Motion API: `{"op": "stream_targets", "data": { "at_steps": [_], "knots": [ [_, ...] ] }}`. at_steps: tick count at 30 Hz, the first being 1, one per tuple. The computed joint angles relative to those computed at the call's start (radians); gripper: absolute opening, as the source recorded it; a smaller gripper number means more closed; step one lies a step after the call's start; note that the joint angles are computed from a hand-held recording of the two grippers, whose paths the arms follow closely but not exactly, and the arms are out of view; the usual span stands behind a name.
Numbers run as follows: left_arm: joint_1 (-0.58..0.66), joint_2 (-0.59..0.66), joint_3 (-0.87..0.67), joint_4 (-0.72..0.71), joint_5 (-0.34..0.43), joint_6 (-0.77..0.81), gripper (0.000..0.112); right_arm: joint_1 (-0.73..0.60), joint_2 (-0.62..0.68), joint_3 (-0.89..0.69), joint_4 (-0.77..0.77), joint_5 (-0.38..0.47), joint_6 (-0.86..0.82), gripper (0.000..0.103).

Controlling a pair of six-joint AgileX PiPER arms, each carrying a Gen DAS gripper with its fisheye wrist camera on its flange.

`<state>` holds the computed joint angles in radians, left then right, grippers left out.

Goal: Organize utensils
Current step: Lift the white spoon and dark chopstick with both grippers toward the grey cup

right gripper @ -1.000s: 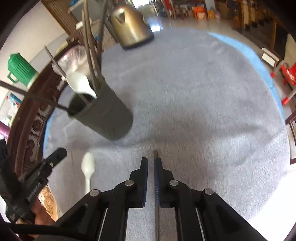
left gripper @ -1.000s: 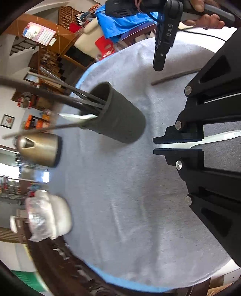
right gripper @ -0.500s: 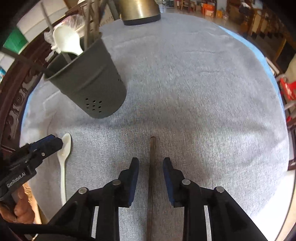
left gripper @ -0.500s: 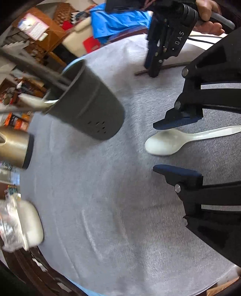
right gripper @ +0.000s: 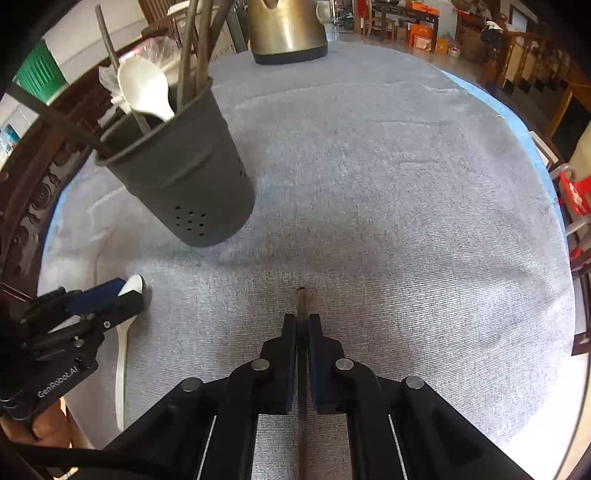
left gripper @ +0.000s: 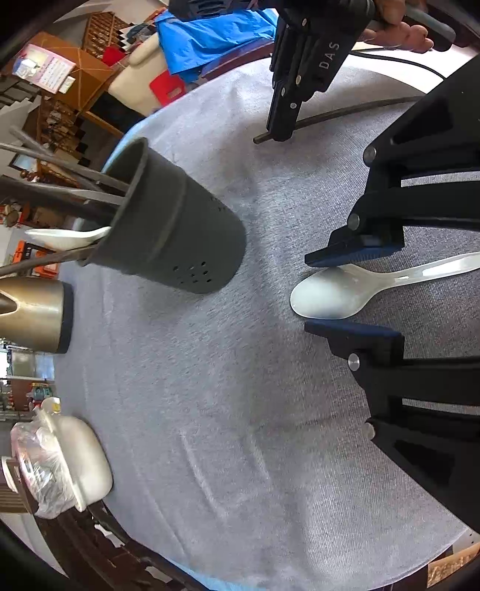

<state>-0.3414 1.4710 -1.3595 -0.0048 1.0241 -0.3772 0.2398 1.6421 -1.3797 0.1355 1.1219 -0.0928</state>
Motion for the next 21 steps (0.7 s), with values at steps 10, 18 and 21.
{"op": "stream_targets", "data": {
  "at_steps": [10, 18, 21],
  "knots": [
    [0.032, -0.116, -0.071, 0.073, -0.006, -0.070, 0.030, -0.154, -0.079, -0.048, 0.221, 0.016, -0.148, 0.006],
    [0.146, -0.160, -0.149, 0.074, -0.056, -0.073, 0.030, -0.194, -0.135, -0.136, 0.373, -0.024, -0.136, 0.006],
    [0.161, -0.136, -0.196, 0.108, -0.078, -0.108, 0.030, -0.198, -0.174, -0.119, 0.425, -0.076, -0.138, 0.006]
  ]
}}
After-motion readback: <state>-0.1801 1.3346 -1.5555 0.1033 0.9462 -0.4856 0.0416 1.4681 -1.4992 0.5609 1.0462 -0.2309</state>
